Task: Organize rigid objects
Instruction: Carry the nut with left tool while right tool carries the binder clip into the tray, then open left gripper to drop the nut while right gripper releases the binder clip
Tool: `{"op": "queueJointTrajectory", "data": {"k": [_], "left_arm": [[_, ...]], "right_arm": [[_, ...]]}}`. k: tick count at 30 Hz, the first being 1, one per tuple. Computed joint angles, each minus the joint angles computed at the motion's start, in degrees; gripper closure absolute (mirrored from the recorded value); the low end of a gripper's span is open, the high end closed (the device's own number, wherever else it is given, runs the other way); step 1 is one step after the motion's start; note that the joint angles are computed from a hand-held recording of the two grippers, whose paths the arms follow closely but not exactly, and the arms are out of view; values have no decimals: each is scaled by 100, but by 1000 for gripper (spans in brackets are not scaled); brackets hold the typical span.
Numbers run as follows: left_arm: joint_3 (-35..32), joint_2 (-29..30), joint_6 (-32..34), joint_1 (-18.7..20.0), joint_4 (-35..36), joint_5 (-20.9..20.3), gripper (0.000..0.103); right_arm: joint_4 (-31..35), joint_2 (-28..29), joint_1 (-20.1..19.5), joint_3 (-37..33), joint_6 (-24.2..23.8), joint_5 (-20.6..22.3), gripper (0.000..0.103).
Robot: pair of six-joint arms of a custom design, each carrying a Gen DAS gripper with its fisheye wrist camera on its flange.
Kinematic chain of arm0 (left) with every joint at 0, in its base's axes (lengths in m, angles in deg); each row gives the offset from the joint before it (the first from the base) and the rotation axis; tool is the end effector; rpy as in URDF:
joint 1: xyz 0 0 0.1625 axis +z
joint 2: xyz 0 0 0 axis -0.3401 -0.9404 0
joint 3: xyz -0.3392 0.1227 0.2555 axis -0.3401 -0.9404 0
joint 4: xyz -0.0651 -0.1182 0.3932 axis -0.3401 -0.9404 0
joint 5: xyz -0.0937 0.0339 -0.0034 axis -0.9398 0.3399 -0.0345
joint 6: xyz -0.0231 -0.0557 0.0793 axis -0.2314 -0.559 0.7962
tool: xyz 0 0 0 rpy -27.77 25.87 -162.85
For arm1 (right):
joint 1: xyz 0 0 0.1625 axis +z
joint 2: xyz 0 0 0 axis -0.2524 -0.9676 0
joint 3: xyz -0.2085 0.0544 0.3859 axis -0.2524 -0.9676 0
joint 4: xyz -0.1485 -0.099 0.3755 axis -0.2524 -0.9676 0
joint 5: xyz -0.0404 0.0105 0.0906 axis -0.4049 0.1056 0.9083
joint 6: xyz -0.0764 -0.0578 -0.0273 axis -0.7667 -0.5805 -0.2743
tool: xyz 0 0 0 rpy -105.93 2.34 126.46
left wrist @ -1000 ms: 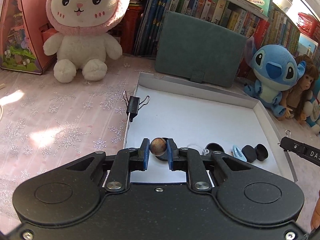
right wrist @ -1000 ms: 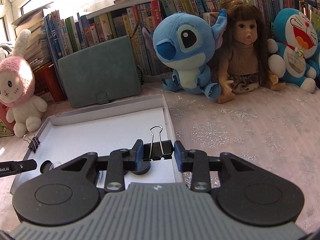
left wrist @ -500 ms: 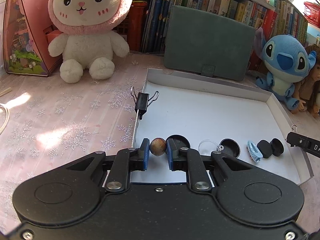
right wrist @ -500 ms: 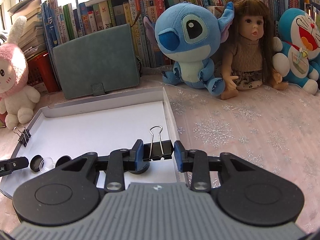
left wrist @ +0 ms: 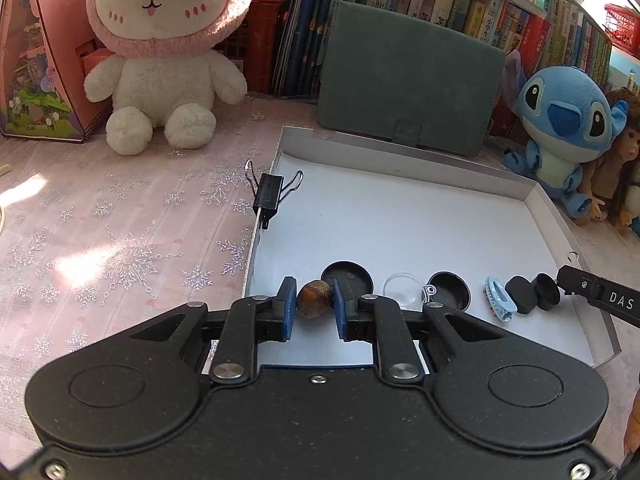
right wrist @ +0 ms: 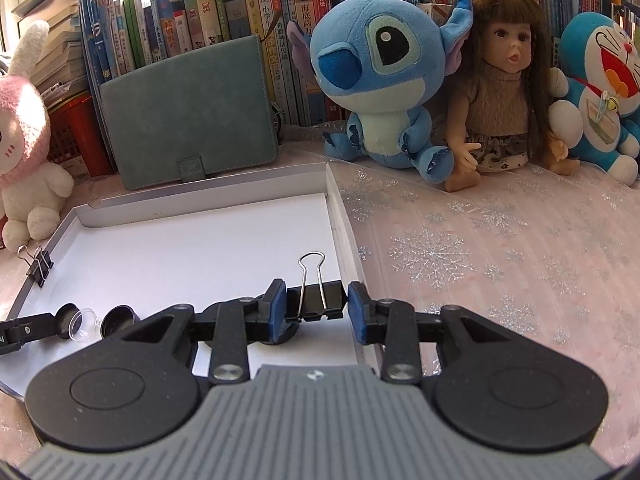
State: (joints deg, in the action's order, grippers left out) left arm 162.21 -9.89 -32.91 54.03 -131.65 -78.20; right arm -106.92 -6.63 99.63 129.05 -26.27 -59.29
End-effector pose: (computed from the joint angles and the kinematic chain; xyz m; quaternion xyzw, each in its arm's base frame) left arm -0.3308 -0.4941 0.0404 -0.0710 0.8324 -0.4234 0.3505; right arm 0.0662 -0.5700 0.2820 0.2589 -0.8665 0.3499 0.2445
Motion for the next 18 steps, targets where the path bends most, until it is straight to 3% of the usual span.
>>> {"op": "queueJointTrajectory", "data": {"k": [4,6,10,18], "left_arm": [[35,-1,52,-2,-114,0,85],[44,-1,48,-3,-122,6,83],[51,10,132,-9,-209,-9,78],[52,52,247,-36,-348,-13,68]], "right_arm": [[66,-9,5,-16,-163,-12,59],[105,-13,9,-33,-276,-39,51],[121,-14,12,-36,-490,-59,50],[213,-47,-19,-44,-376,39,47]]}}
